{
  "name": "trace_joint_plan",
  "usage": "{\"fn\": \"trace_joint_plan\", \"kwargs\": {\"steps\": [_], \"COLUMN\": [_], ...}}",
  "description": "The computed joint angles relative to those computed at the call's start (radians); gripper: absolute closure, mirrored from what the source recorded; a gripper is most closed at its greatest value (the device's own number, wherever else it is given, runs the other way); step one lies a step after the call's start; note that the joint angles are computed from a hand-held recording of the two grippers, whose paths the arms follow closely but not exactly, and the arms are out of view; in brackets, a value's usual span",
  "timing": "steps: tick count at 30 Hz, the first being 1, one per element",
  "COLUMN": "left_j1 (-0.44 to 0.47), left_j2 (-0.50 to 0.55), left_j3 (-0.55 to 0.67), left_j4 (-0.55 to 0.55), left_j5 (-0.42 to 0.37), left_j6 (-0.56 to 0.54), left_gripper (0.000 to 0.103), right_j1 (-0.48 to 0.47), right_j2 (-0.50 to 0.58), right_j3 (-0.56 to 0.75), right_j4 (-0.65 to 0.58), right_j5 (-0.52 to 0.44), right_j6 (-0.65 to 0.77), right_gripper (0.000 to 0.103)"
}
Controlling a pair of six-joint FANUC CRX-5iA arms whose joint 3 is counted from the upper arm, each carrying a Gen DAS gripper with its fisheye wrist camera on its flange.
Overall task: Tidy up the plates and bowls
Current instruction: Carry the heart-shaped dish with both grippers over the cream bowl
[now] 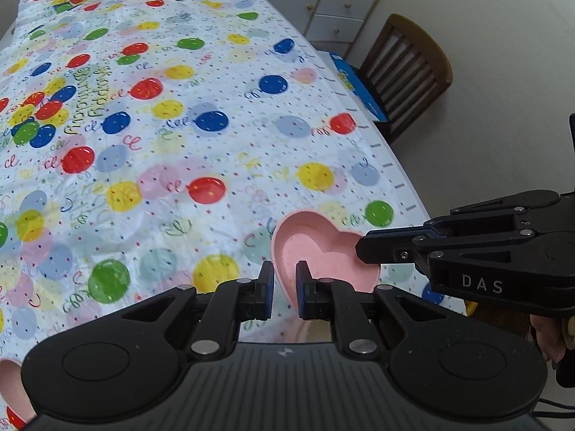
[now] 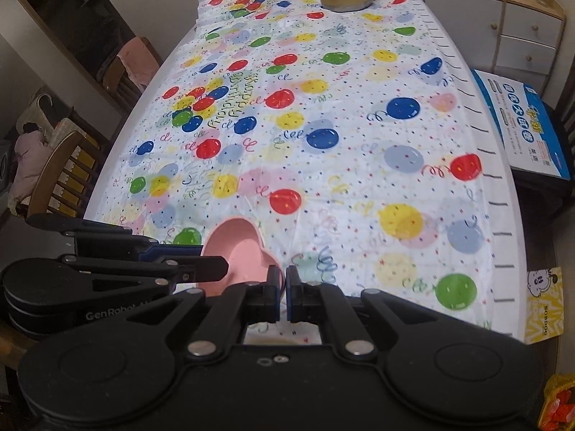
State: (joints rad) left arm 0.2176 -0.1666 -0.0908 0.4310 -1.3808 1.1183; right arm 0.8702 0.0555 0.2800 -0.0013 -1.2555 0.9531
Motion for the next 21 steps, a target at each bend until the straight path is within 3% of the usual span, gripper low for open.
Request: {"fn": "trace_joint_plan", "kwargs": {"steps": [14,21], "left_j1": [-0.064,-0.101], "left_j2": [-0.059,-0.072], "left_j3": [-0.066,-0.096], "left_j4": [-0.046,-0.092], "left_j5": [-0.049,-0.049], "left_j6": [0.023,0.038], "left_gripper": [0.091,0.091], "right_j1": [0.051,0.08], "right_j2": [-0.134,-0.146], "right_j3": [-0.157,-0.191], "right_j4": [-0.003,0.008], "right_j5": [-0.023,-0.053], "right_j6": [-0.064,-0.085], "right_gripper": [0.101,0.101]}}
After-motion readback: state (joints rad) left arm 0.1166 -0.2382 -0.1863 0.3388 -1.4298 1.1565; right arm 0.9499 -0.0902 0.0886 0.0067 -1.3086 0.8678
